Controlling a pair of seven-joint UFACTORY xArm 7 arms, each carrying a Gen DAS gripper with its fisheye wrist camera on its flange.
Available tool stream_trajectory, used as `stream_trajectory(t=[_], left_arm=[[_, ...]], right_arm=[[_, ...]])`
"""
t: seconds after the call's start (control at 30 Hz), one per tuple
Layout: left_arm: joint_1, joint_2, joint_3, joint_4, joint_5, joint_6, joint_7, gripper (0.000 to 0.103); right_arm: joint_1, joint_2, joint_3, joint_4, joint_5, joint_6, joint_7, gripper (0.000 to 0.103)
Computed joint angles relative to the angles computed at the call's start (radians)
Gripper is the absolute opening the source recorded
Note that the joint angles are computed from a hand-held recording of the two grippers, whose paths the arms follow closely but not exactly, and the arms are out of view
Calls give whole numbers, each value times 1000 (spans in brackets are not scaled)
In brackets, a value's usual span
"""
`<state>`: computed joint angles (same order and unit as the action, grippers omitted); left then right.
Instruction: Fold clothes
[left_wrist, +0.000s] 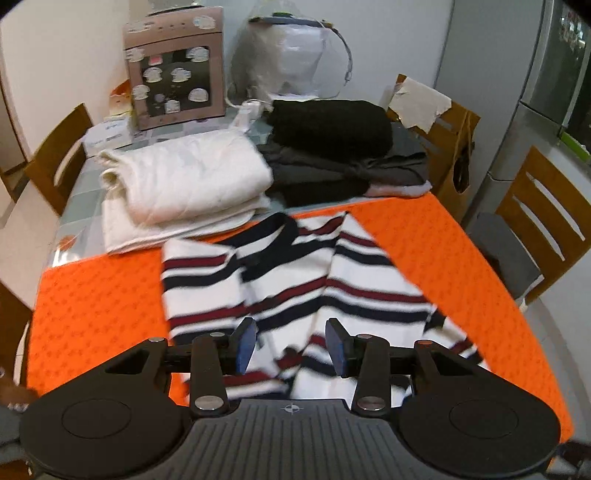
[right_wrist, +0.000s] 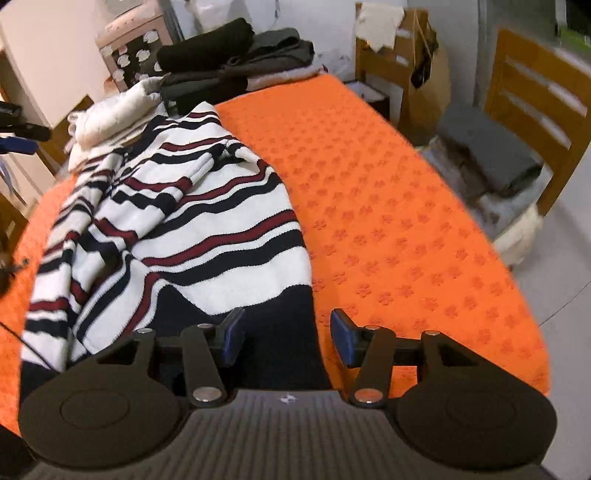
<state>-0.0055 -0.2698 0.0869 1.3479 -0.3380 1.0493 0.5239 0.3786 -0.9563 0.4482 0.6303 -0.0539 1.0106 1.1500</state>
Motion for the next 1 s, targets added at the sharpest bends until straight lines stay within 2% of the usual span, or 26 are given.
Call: stream_trajectory(t=[0.07, 0.1, 0.13, 0.17, 0.2, 0.53, 0.7, 1.0], left_arm=[[-14, 48, -25, 42, 6, -2, -29, 45], [-20, 73, -37, 65, 9, -1, -43, 45], [-27, 100, -47, 88, 12, 3, -56, 45], [-34, 129, -59, 115, 13, 9, -69, 45], [-40, 155, -70, 138, 18, 12, -82, 45], [-121, 358, -163, 268, 125, -39, -173, 45], [-151, 436, -180, 311, 162, -40, -210, 45], [-208, 538, -179, 348, 307, -88, -298, 45]], right_arm=[[2, 13, -2, -12, 3, -16, -1, 54], [2, 22, 0, -14, 6, -19, 2, 44], [3, 26, 2, -16, 10, -21, 11, 22], [4, 28, 4, -20, 14, -22, 24, 18], [5, 23, 7, -24, 18, -27, 39, 10], [-1, 21, 45, 5, 4, -9, 152, 9], [2, 35, 49, 19, -10, 15, 169, 9], [9, 39, 45, 21, -16, 27, 194, 9]])
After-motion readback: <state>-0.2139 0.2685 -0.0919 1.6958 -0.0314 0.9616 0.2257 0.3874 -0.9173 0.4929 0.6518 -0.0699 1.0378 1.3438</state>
